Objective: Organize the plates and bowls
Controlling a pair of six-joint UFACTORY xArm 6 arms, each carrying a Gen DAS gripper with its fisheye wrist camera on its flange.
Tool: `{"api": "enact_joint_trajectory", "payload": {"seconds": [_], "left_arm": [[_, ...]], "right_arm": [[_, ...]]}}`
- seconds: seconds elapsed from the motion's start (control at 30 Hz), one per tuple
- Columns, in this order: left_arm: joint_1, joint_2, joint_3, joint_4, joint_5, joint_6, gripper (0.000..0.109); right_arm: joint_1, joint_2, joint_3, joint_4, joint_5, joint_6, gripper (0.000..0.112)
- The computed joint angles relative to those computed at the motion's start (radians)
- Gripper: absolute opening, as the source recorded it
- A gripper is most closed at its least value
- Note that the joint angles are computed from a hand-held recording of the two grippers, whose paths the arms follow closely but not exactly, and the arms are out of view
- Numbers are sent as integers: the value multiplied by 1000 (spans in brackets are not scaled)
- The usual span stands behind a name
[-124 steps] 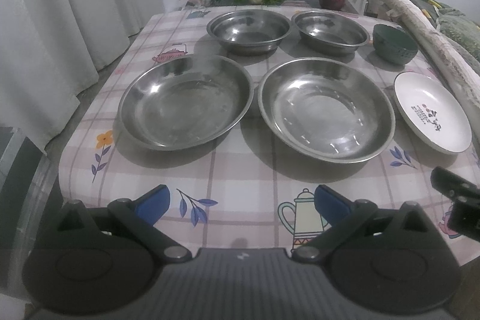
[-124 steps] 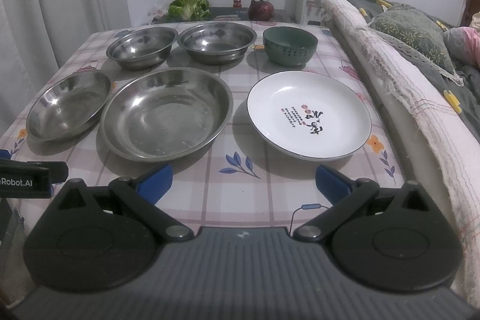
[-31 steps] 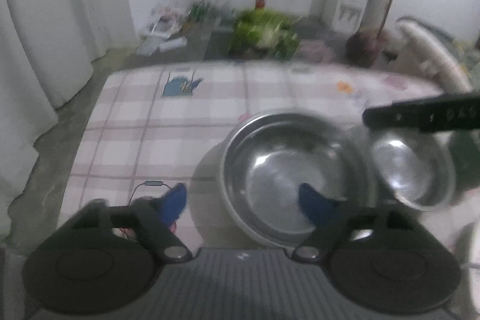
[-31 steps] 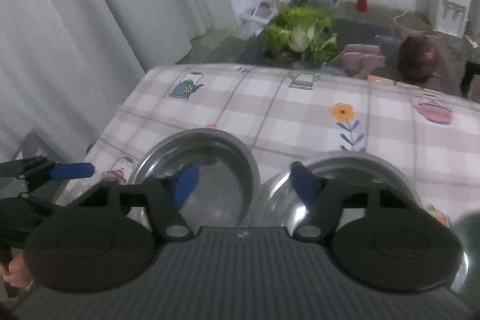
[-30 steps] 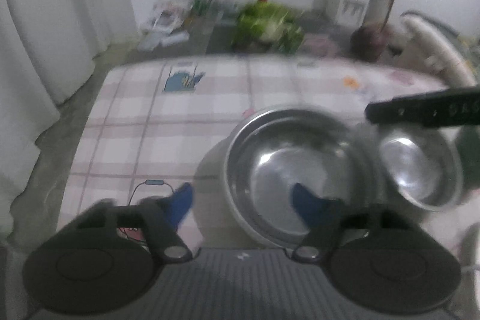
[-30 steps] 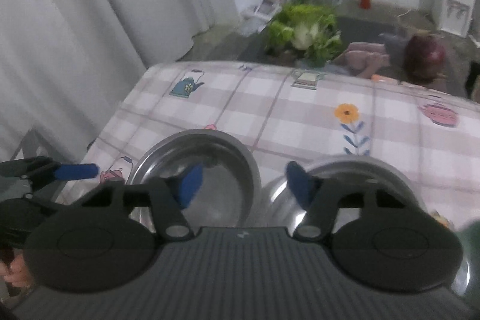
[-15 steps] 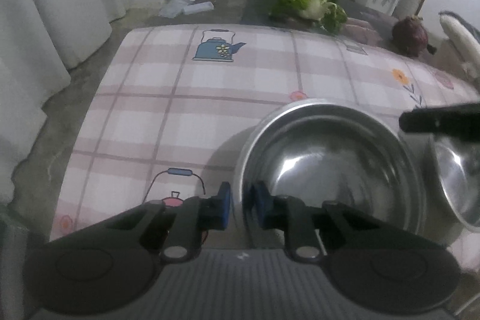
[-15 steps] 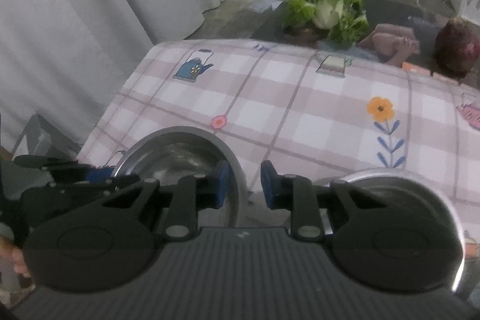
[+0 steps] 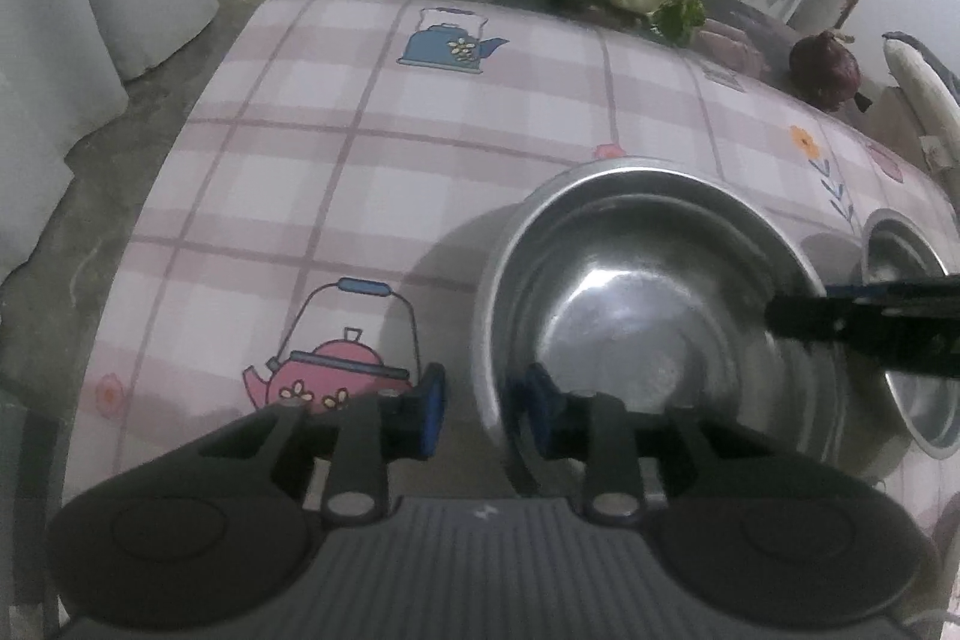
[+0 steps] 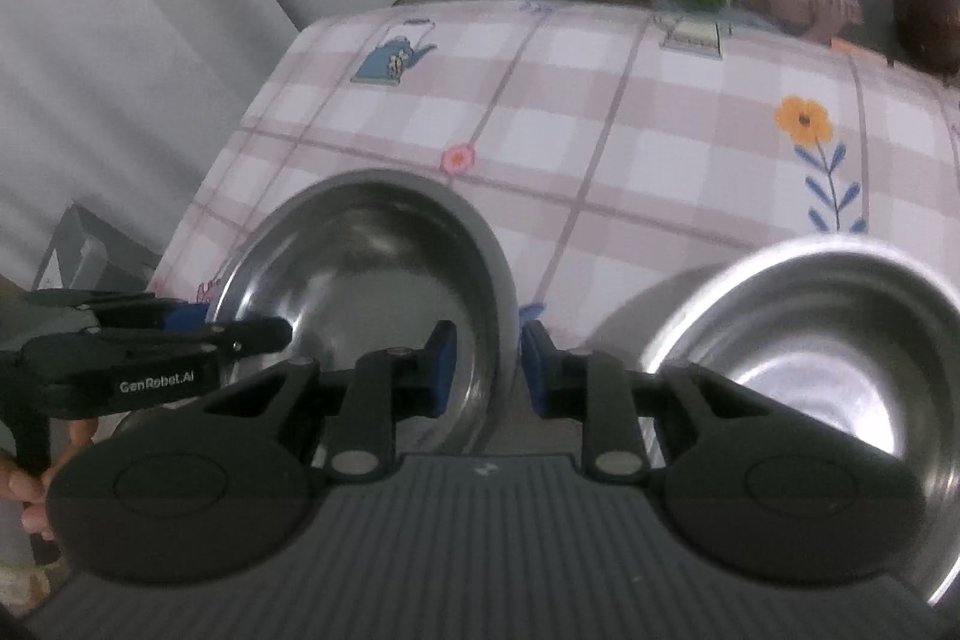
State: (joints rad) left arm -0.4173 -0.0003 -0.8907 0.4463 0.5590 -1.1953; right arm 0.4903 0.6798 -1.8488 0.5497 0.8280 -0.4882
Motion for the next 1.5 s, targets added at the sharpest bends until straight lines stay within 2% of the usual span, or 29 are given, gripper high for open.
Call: {"api": "enact_joint_trajectory", "payload": {"seconds": [0.1,0.2,0.37,0.6,0.97,1.17,1.5], "left_arm": [[-6,7,-23,-14,28,7,18],[-10,5,-31,8,45,-24,17],[-11,4,-31,-3,53,-31,17],[-25,-20,-50,13,111,-47,17],[-91,-30,-153,55,195,-74,17],[-146,52,-290,64,217,-54,17],[-202,308,-590,27,226,26,17]], "right_arm": [[2,-7,24,-1,-4,10,14],[5,-25,62,12,-37,1,13],[5,-26,65,16,-35,10,13],[2,-42,74,43,-27,8,13],[-30,-163,164,68,-54,-22,13],[-98,-248,237,93,-63,-47,13],[-229,-303,299,67,-77,-46,14]]}}
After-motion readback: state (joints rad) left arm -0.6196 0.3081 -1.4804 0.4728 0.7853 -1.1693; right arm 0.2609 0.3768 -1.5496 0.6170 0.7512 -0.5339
